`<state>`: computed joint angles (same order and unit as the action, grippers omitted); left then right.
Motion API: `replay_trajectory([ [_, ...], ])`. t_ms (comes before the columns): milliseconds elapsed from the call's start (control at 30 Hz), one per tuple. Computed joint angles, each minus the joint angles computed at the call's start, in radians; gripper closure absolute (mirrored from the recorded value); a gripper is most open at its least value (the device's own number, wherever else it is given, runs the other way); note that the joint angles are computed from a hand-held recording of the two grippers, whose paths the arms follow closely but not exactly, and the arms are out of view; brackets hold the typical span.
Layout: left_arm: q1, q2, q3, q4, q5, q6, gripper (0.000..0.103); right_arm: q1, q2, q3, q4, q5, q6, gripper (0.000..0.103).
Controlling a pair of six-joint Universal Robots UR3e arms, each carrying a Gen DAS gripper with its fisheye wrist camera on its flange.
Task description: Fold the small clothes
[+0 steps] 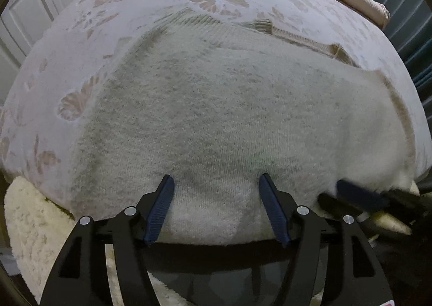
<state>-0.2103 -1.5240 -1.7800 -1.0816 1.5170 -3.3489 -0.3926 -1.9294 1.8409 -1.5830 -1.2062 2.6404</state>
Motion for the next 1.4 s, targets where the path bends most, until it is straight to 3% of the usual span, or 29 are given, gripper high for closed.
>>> replay_trajectory([
  [100,0.005,0.009,-0.004,-0.003,-0.004,0.002,0.040,0.002,0.044,-0.043,-0.034,0.027,0.038,0.074],
  [267,0.010,0.016,-0.006,-0.017,0.011,-0.003,0.041,0.078,0.148,-0.045,-0.083,-0.020,0.088,0.073],
  [433,0.056,0.056,-0.035,-0.024,-0.035,0.012,0.041,0.090,0.095,-0.020,-0.089,-0.039,0.051,0.070],
  [567,0.108,0.089,-0.010,-0.026,-0.041,0.011,0.040,-0.026,0.054,-0.056,-0.061,0.018,0.032,0.069],
  [700,0.174,0.046,0.054,0.033,-0.049,0.041,0.032,-0.231,0.059,-0.096,-0.165,0.040,0.046,0.052],
  [767,0.195,-0.039,0.113,0.088,-0.046,0.060,0.025,-0.319,0.153,-0.158,-0.232,0.041,0.083,0.051],
  [867,0.204,-0.185,0.220,0.114,-0.041,0.062,0.024,-0.352,0.294,-0.215,-0.400,-0.021,0.170,0.041],
  [933,0.216,-0.263,0.284,0.106,-0.046,0.027,0.024,-0.356,0.382,-0.263,-0.449,-0.046,0.200,0.040],
  [967,0.233,-0.291,0.290,0.126,-0.092,0.023,0.025,-0.350,0.437,-0.287,-0.473,-0.049,0.218,0.037],
  [1033,0.245,-0.350,0.339,0.095,-0.134,0.026,0.046,-0.336,0.511,-0.311,-0.492,-0.060,0.234,0.036],
  [1067,0.239,-0.388,0.377,0.078,-0.140,0.041,0.068,-0.314,0.561,-0.337,-0.484,-0.080,0.236,0.049],
  [1100,0.233,-0.404,0.393,0.081,-0.144,0.051,0.081,-0.312,0.574,-0.349,-0.460,-0.085,0.219,0.067],
  [1133,0.222,-0.407,0.406,0.089,-0.131,0.054,0.089,-0.308,0.576,-0.356,-0.444,-0.066,0.213,0.096],
  [1167,0.211,-0.403,0.415,0.093,-0.110,0.059,0.095,-0.329,0.536,-0.338,-0.447,0.005,0.210,0.095],
  [1267,0.210,-0.372,0.427,0.124,-0.100,0.062,0.096,-0.404,0.414,-0.305,-0.476,0.198,0.201,0.096],
  [1300,0.205,-0.377,0.442,0.113,-0.088,0.056,0.096,-0.415,0.402,-0.292,-0.503,0.212,0.208,0.096],
  [1333,0.192,-0.407,0.470,0.096,-0.060,0.060,0.096,-0.409,0.420,-0.298,-0.525,0.188,0.218,0.096],
  [1400,0.155,-0.495,0.537,0.046,0.012,0.069,0.095,-0.341,0.545,-0.344,-0.542,0.004,0.213,0.096],
])
